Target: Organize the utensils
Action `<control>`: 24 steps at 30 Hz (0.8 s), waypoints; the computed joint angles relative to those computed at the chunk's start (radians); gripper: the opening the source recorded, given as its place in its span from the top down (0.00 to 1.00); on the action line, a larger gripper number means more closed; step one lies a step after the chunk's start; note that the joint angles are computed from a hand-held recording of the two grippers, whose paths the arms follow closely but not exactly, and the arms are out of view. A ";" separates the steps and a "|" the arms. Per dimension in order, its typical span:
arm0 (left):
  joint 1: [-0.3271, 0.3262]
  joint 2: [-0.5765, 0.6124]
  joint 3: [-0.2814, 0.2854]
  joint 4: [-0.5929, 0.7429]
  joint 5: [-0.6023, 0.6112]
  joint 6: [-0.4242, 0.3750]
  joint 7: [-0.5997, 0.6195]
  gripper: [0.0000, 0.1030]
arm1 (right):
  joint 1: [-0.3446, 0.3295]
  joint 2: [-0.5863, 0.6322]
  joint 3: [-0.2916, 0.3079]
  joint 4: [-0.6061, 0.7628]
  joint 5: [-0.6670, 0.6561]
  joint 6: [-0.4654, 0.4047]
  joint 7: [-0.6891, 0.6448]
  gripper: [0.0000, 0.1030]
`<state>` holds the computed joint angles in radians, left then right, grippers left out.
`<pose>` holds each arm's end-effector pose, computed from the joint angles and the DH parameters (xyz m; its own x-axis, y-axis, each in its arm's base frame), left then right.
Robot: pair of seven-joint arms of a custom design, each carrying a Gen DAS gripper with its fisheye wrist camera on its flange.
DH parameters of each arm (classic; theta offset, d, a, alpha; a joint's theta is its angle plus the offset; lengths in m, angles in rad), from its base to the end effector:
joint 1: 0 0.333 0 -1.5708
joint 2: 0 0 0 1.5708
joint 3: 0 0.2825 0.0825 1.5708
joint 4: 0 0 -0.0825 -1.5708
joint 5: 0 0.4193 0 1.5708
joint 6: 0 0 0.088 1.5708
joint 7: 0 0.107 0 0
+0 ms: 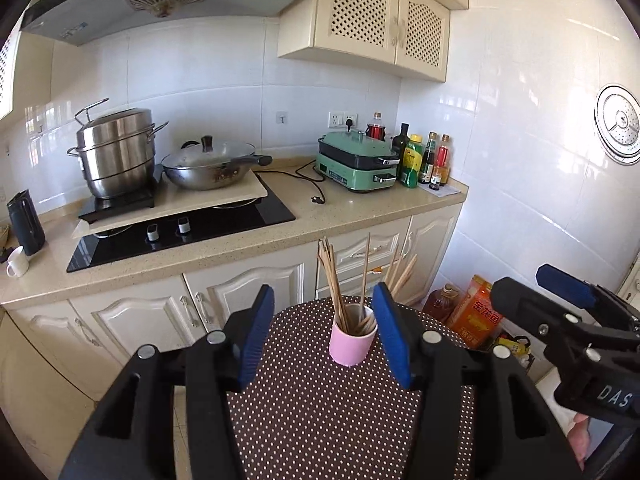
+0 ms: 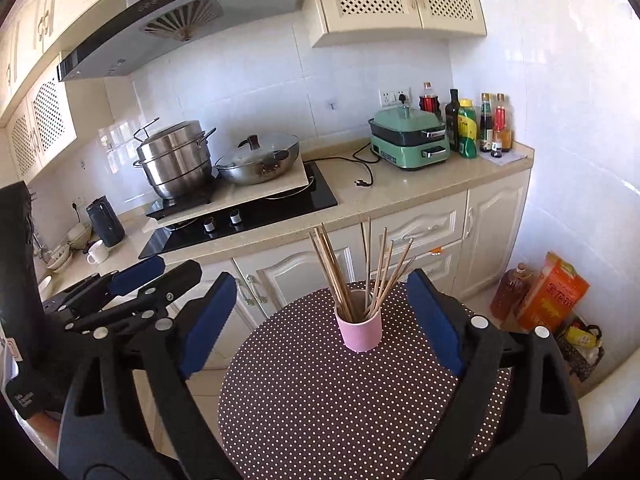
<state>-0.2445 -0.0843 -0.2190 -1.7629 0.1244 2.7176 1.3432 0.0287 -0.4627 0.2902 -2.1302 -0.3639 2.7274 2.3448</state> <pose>0.5515 -0.2872 0.6783 -0.3527 -0.9341 0.0543 -0.4894 0.1346 -0.8616 0.4772 0.2021 0.6731 -0.0399 -0.9805 -0.1924 -0.4566 0.1892 -0.8694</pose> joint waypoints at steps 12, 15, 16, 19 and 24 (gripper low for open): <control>0.012 -0.152 -0.003 -0.153 0.045 0.029 -0.065 0.50 | -0.110 -0.149 0.138 -0.094 -0.118 -0.017 0.190 0.08; 0.003 -0.154 0.009 -0.159 0.038 0.046 -0.059 0.50 | -0.103 -0.157 0.143 -0.104 -0.129 -0.023 0.192 0.07; 0.001 -0.153 0.011 -0.159 0.038 0.048 -0.058 0.50 | -0.102 -0.157 0.145 -0.103 -0.131 -0.034 0.191 0.07; 0.004 -0.154 0.007 -0.161 0.056 0.040 -0.064 0.49 | -0.092 -0.154 0.138 -0.110 -0.133 -0.035 0.203 0.07; -0.014 -0.153 0.014 -0.166 0.043 0.013 -0.012 0.47 | -0.074 -0.149 0.120 -0.120 -0.108 -0.038 0.211 0.07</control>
